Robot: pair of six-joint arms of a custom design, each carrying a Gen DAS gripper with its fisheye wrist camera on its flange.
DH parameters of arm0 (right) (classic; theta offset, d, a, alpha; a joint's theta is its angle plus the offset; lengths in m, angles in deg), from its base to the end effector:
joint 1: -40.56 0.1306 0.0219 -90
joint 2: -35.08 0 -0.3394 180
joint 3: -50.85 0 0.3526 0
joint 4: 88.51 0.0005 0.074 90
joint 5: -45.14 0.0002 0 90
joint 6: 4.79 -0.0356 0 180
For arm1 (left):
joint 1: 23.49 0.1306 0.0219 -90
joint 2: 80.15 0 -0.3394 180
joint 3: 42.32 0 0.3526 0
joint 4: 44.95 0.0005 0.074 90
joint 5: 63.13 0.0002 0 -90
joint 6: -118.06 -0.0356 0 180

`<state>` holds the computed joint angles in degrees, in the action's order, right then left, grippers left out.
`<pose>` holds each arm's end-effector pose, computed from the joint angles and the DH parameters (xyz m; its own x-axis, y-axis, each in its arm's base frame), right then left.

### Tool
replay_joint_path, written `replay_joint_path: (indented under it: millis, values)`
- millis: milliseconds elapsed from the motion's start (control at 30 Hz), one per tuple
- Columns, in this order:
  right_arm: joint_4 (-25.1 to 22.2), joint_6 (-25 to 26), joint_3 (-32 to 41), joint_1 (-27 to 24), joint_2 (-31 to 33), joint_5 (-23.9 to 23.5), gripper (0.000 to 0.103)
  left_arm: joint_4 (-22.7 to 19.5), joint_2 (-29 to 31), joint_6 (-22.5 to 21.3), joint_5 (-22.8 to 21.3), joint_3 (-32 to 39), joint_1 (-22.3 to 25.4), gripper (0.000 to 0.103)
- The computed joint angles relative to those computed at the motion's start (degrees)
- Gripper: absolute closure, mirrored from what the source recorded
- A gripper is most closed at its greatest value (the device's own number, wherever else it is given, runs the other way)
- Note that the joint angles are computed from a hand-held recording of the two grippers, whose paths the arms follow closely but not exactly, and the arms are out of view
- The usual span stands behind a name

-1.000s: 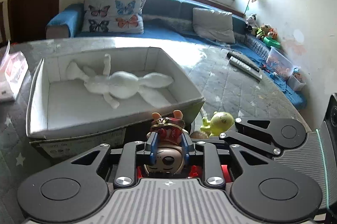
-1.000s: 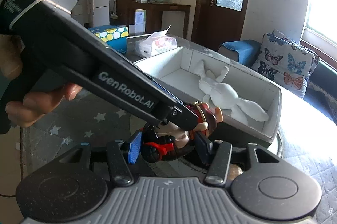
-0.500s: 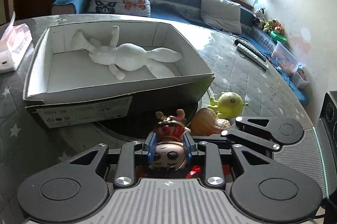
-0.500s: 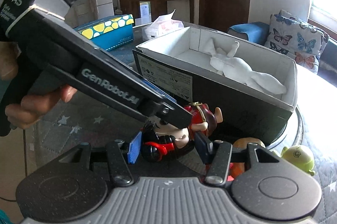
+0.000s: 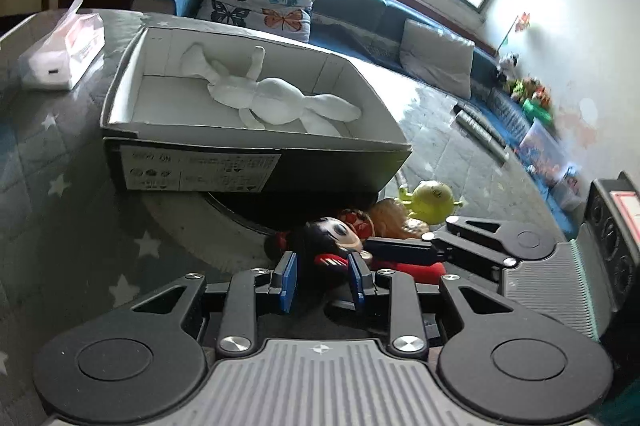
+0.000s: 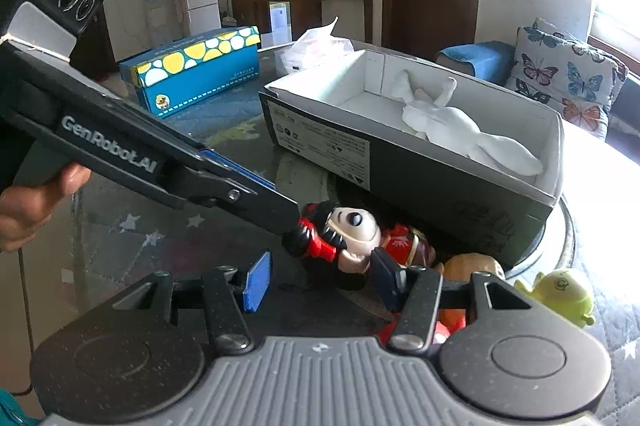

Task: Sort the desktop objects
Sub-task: 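Lift the cartoon boy doll up with the left gripper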

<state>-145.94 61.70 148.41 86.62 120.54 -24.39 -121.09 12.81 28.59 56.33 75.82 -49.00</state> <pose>0.2974 0.2899 0.4664 -0.6536 -0.1396 -0.7439 -0.2653 0.9627 0.0524 0.3754 -0.1991 0.5379 -0.7070 0.3285 -0.6263 0.6480 0.6555 -0.3878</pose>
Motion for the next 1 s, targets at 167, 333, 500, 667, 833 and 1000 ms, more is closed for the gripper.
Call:
replay_joint_path:
  millis: [167, 333, 500, 667, 833, 1000]
  values:
    - [0.4, 0.8, 0.5, 0.8, 0.7, -0.1, 0.047, 0.9, -0.1, 2.9, 1.4, -0.3, 0.3, 0.071]
    - [-0.2, 0.0, 0.2, 0.8, -0.7, 1.6, 0.046, 1.6, 0.5, 4.9, 1.3, -0.4, 0.2, 0.071]
    - [-1.5, -0.1, 0.5, -0.8, -1.0, 3.7, 0.046, 3.0, 1.6, 8.5, 0.9, -0.3, -0.1, 0.071]
    - [-3.4, 0.7, 1.4, -2.8, 0.5, 1.7, 0.046, 4.9, 1.8, 11.7, 1.3, -1.2, -0.4, 0.071]
    - [-4.0, 0.9, 1.6, -3.5, 1.5, 0.5, 0.046, 7.5, 1.6, 16.5, 2.0, -3.2, 0.0, 0.07]
    - [-4.0, -0.3, 1.1, -4.1, 1.6, -0.7, 0.048, 10.5, 1.8, 21.0, 2.7, -4.4, 0.1, 0.069]
